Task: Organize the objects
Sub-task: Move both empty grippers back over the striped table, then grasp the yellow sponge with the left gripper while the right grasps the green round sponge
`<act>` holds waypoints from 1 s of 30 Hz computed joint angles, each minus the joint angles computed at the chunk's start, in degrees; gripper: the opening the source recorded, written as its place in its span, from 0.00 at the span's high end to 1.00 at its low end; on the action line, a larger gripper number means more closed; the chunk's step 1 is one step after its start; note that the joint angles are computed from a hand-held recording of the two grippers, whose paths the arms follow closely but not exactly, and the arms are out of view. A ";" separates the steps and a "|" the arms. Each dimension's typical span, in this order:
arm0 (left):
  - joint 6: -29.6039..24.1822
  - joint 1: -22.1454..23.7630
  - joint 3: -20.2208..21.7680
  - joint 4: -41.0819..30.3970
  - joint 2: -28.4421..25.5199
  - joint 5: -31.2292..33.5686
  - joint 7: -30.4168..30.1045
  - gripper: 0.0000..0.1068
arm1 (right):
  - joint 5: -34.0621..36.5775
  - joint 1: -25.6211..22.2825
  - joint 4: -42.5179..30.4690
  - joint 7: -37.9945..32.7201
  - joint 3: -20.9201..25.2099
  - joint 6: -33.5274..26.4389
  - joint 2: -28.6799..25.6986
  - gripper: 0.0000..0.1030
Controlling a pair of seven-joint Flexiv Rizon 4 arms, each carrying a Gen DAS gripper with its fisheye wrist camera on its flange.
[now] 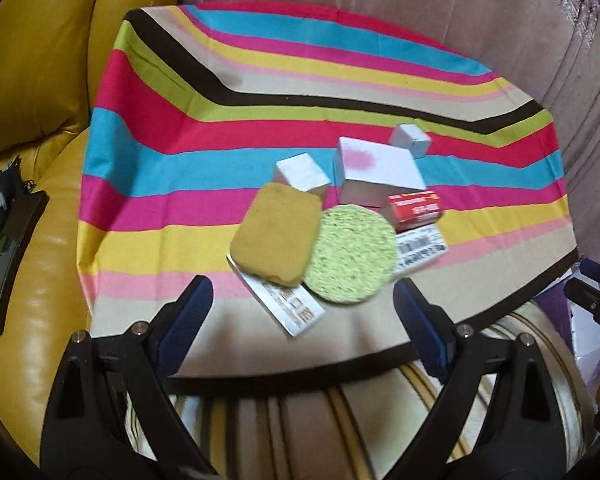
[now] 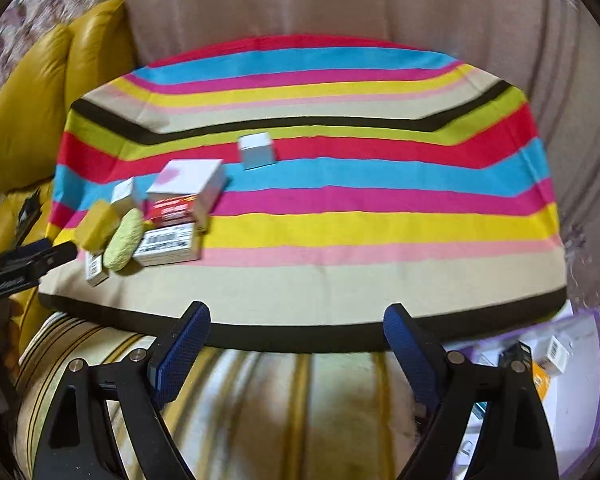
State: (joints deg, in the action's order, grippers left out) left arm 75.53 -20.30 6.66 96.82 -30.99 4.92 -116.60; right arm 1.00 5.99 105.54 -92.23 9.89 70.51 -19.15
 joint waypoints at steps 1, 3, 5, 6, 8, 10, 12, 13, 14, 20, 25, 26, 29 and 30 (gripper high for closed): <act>-0.59 1.07 -0.88 -0.22 -0.35 -0.50 1.37 0.13 | -0.30 0.34 -0.15 -0.10 0.13 -0.32 -0.15 0.13; -2.13 1.42 -1.04 -1.54 -1.34 -0.73 2.38 0.13 | -0.39 0.74 -0.85 -1.24 0.87 -1.39 -0.63 0.13; -3.36 1.83 -1.16 -2.97 -2.41 -1.02 3.12 0.13 | -0.85 1.55 -1.18 -1.85 1.11 -1.84 -1.05 0.13; -3.59 2.10 -1.23 -3.17 -2.58 -1.11 3.49 0.13 | -0.99 1.87 -1.25 -2.20 1.24 -1.80 -1.23 0.13; -4.21 2.42 -1.26 -4.17 -3.43 -1.28 4.01 0.13 | -1.81 2.81 -1.53 -2.47 1.14 -1.86 -1.77 0.13; -4.25 3.11 -1.91 -4.69 -4.04 -1.70 5.30 0.15 | -2.28 3.35 -1.99 -3.17 1.40 -2.04 -2.34 0.13; -4.91 3.68 -2.51 -5.35 -4.72 -2.31 6.61 0.23 | -2.66 3.79 -2.52 -4.35 1.79 -2.31 -2.86 0.13; -4.82 4.35 -3.31 -5.37 -5.04 -3.02 7.56 0.31 | -3.27 4.22 -2.65 -4.96 1.78 -2.27 -3.13 0.13; -4.60 5.03 -4.19 -5.29 -5.32 -3.79 8.66 0.36 | -3.99 4.67 -2.76 -5.74 1.81 -2.18 -3.39 0.13; -0.11 4.93 -3.58 -2.85 -4.74 -5.45 8.95 0.49 | -5.84 5.75 -4.65 -12.77 3.35 -2.43 -5.22 0.13; 6.47 4.27 -1.75 2.16 -2.27 -7.15 5.50 0.49 | -5.50 5.16 -8.42 -23.55 6.53 -2.20 -8.11 0.13; 7.97 3.74 -0.86 3.65 -1.60 -7.58 3.90 0.49 | -4.85 4.72 -9.61 -26.43 7.63 -2.84 -8.85 0.13; 11.06 2.14 1.41 6.75 -0.34 -8.26 0.70 0.49 | -2.15 3.35 -14.39 -36.95 11.23 -7.92 -11.19 0.13; 11.86 1.54 2.18 7.50 -0.08 -8.39 -0.25 0.49 | -1.46 3.41 -15.62 -39.59 11.64 -9.57 -11.69 0.13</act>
